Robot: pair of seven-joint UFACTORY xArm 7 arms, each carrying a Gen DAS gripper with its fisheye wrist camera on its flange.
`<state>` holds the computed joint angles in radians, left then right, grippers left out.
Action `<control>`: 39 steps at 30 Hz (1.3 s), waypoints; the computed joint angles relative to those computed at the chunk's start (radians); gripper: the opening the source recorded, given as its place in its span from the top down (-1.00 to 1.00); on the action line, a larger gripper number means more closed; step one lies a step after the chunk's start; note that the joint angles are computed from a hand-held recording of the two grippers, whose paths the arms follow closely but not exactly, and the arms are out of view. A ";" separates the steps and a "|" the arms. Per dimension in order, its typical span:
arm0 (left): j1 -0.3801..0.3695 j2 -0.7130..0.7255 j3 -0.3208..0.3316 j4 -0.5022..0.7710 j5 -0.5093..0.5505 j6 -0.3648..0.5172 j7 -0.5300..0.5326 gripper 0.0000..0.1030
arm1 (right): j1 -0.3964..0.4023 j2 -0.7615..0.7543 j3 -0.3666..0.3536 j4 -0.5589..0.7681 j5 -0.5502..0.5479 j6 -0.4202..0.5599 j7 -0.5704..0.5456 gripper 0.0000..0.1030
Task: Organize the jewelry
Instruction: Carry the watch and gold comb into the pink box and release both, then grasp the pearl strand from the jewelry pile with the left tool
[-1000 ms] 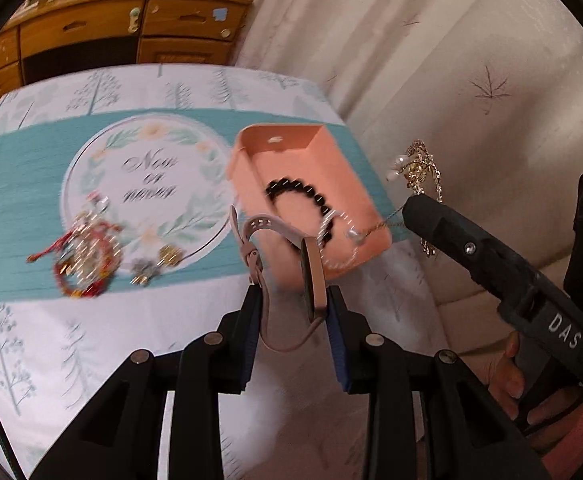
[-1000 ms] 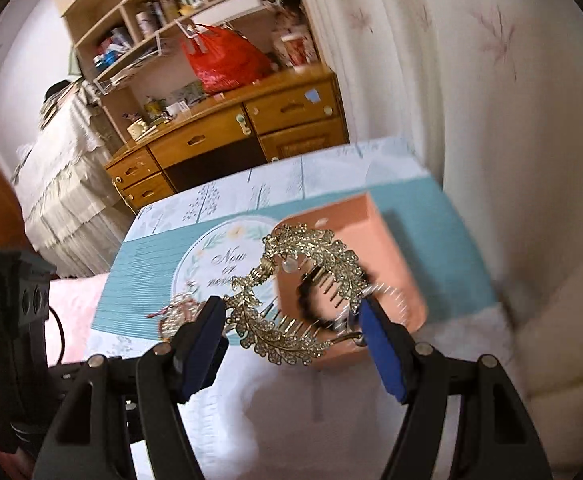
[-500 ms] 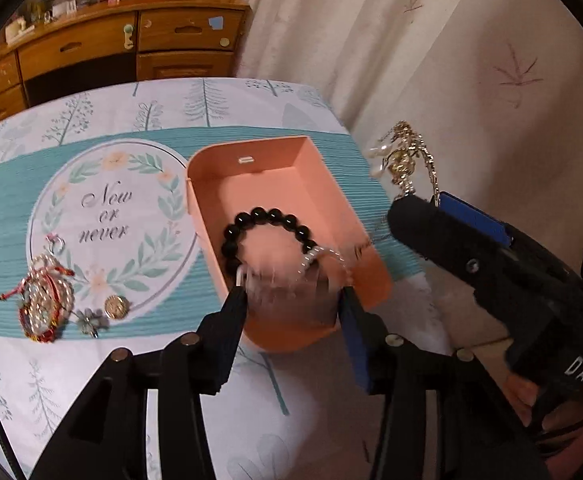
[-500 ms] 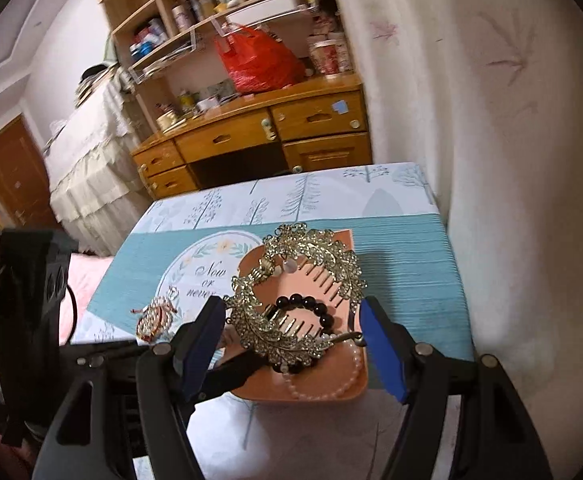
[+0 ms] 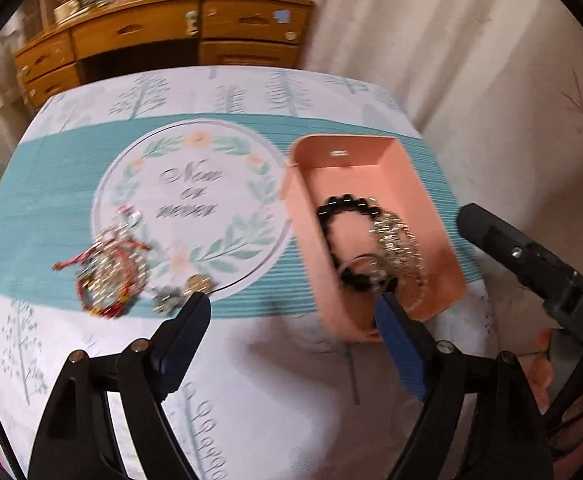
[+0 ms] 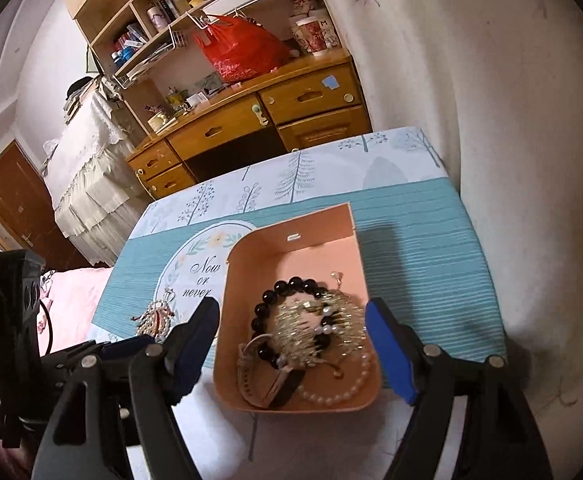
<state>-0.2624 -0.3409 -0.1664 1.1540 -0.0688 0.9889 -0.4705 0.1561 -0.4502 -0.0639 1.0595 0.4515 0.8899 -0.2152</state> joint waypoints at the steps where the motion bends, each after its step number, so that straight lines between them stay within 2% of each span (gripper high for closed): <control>1: 0.004 -0.011 0.003 -0.009 0.002 0.003 -0.007 -0.61 | 0.000 0.002 0.004 0.003 -0.001 0.006 0.011 -0.47; 8: 0.055 -0.089 0.022 -0.055 0.045 0.068 -0.040 -0.61 | 0.027 -0.012 0.025 -0.012 0.029 -0.008 0.045 -0.47; 13: 0.100 -0.112 0.028 -0.071 0.100 0.101 -0.041 -0.61 | 0.046 -0.029 0.049 -0.017 0.026 -0.015 0.109 -0.47; 21: 0.139 -0.102 0.056 -0.081 0.118 0.066 -0.001 -0.61 | 0.105 -0.057 0.079 -0.055 0.019 -0.057 0.125 -0.47; 25: 0.143 -0.090 0.078 -0.085 0.081 0.063 0.023 -0.59 | 0.139 -0.058 0.091 -0.070 0.018 -0.072 0.118 -0.47; 27: 0.140 -0.090 0.091 -0.099 0.045 0.050 0.032 -0.48 | 0.156 -0.053 0.098 -0.073 0.019 -0.074 0.118 -0.47; 33: 0.150 -0.073 0.099 -0.128 0.006 0.024 0.038 0.04 | 0.190 -0.044 0.138 -0.095 -0.019 -0.114 0.101 -0.42; 35: 0.156 -0.058 0.100 -0.127 0.008 0.027 0.037 0.24 | 0.201 -0.036 0.147 -0.101 -0.030 -0.123 0.099 -0.26; 39: 0.154 -0.045 0.111 -0.137 -0.014 0.014 0.058 0.42 | 0.209 -0.007 0.177 -0.108 -0.074 -0.130 0.125 0.00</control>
